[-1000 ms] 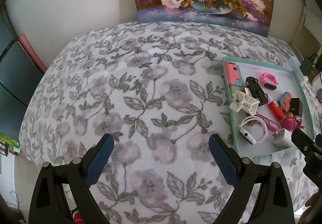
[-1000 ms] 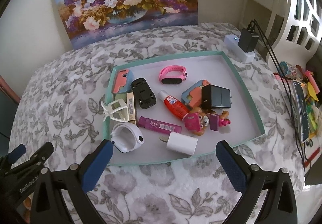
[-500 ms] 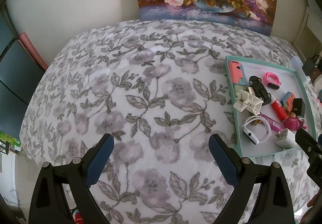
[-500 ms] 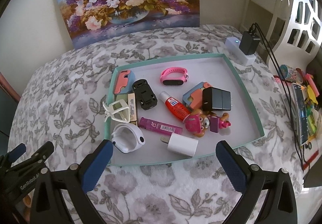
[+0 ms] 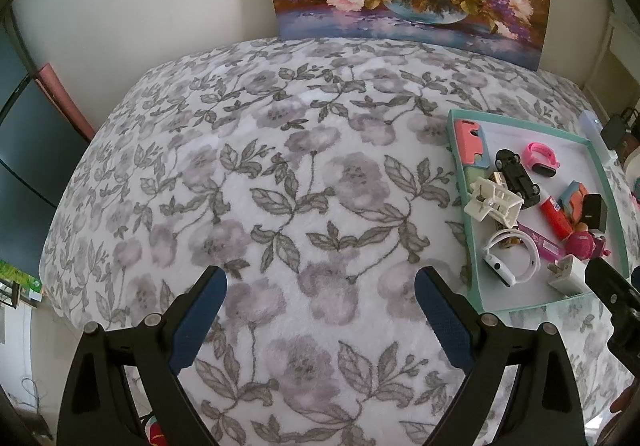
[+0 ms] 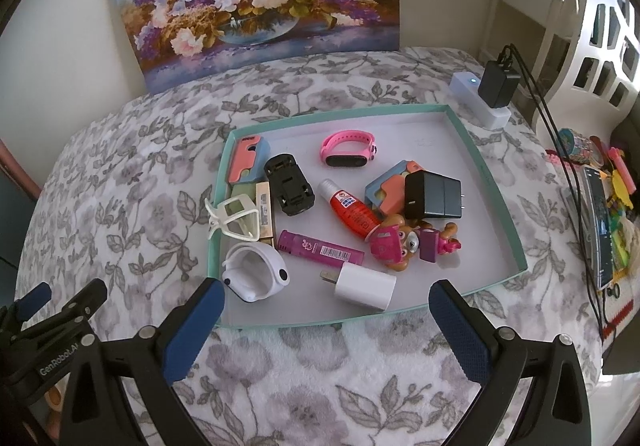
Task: Organize rigid objects
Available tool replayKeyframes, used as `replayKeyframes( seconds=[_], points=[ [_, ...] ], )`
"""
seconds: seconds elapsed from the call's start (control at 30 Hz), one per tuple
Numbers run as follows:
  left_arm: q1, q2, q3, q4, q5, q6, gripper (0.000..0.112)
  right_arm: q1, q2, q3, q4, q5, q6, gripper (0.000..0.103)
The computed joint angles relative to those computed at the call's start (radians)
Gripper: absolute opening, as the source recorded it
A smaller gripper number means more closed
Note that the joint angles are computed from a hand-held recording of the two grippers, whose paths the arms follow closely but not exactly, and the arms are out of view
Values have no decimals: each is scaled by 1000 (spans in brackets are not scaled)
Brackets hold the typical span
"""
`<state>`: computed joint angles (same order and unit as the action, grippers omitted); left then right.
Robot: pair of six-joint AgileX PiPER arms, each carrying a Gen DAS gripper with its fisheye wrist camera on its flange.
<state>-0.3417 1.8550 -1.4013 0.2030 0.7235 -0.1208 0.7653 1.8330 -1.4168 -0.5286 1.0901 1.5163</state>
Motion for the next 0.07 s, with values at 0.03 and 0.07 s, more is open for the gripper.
replayKeyframes(
  seconds=[0.03, 0.07],
  points=[
    [0, 1, -1, -3, 0, 3, 95, 0, 1, -1, 0, 1, 0, 103],
    [0, 2, -2, -6, 2, 5, 95, 0, 1, -1, 0, 1, 0, 103]
  ],
)
